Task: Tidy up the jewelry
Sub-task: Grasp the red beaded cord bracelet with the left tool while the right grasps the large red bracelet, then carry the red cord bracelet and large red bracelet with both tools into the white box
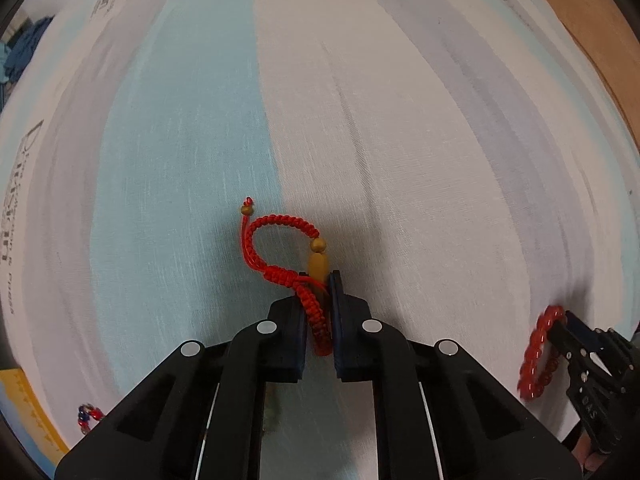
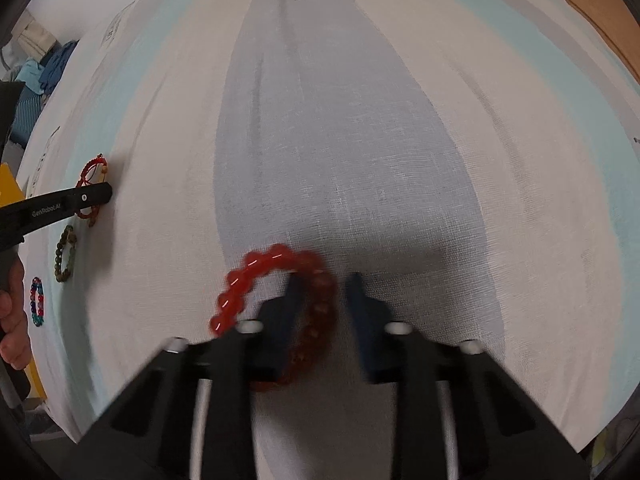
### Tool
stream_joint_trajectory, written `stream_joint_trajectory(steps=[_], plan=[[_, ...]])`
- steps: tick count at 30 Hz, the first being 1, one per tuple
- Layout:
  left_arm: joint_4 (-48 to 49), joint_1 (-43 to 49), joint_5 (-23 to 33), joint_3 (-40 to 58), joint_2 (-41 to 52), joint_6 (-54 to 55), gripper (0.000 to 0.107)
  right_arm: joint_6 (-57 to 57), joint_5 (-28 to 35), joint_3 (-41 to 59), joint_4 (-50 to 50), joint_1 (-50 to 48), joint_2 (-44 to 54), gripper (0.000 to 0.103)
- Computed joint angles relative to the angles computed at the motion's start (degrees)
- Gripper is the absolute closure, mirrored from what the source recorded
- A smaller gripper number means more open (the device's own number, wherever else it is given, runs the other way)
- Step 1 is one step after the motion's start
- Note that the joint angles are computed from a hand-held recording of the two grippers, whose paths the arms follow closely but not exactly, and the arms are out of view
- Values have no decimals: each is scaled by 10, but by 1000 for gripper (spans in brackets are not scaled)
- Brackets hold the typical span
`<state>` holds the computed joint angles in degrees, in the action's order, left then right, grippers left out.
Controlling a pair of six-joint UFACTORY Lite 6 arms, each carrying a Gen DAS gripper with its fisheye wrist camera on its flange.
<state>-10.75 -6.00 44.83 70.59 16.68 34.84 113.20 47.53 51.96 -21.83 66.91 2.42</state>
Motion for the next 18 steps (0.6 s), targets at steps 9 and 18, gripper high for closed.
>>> stream_joint_trajectory(steps=[9, 18], plan=[[-29, 39, 48, -17, -62, 46, 98, 61, 53, 27, -43, 50, -26, 90], [-44, 87, 140, -13, -170, 76, 98, 87, 148, 106, -64, 108, -32, 90]])
